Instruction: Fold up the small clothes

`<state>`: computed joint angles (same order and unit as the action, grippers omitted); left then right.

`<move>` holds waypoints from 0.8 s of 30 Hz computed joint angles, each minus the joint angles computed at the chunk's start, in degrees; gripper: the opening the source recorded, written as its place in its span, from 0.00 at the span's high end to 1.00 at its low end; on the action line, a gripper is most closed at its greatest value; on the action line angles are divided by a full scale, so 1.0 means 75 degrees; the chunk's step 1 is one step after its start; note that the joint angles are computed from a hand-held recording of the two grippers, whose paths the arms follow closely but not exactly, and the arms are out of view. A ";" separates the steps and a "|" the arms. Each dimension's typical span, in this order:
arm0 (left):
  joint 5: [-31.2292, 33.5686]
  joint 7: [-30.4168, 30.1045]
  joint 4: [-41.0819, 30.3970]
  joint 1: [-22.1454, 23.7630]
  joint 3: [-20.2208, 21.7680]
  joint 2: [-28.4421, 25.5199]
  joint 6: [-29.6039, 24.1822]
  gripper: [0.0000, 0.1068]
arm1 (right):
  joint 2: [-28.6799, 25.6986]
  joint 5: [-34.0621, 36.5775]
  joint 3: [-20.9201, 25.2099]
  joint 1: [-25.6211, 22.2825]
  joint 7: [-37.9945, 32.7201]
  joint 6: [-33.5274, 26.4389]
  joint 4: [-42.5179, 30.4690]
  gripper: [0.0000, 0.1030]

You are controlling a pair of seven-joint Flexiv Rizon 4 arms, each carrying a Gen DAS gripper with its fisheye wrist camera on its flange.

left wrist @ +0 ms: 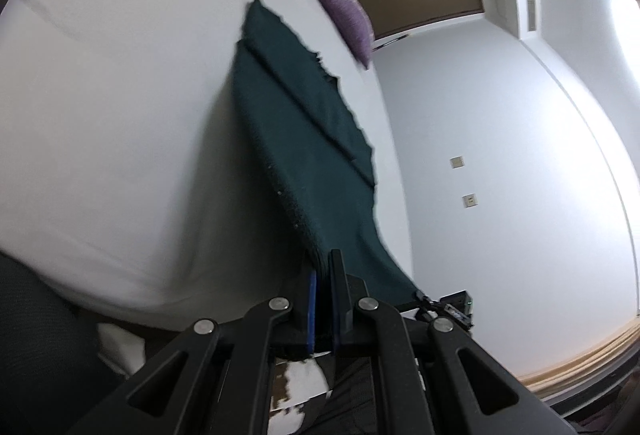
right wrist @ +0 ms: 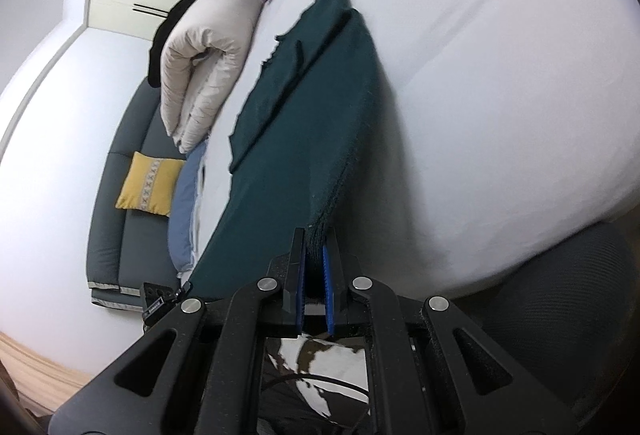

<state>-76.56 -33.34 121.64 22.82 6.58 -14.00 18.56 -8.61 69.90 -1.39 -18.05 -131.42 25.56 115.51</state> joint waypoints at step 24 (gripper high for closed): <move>-0.0906 -0.0616 -0.1743 -0.0013 -0.0589 -0.0777 0.0443 0.94 | -0.0142 0.0963 0.0179 0.0225 0.0759 0.0111 -0.1851 0.94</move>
<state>-83.36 -37.96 108.56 22.72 2.16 -19.83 21.89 -9.68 77.12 -0.05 -16.36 -125.73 26.39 101.63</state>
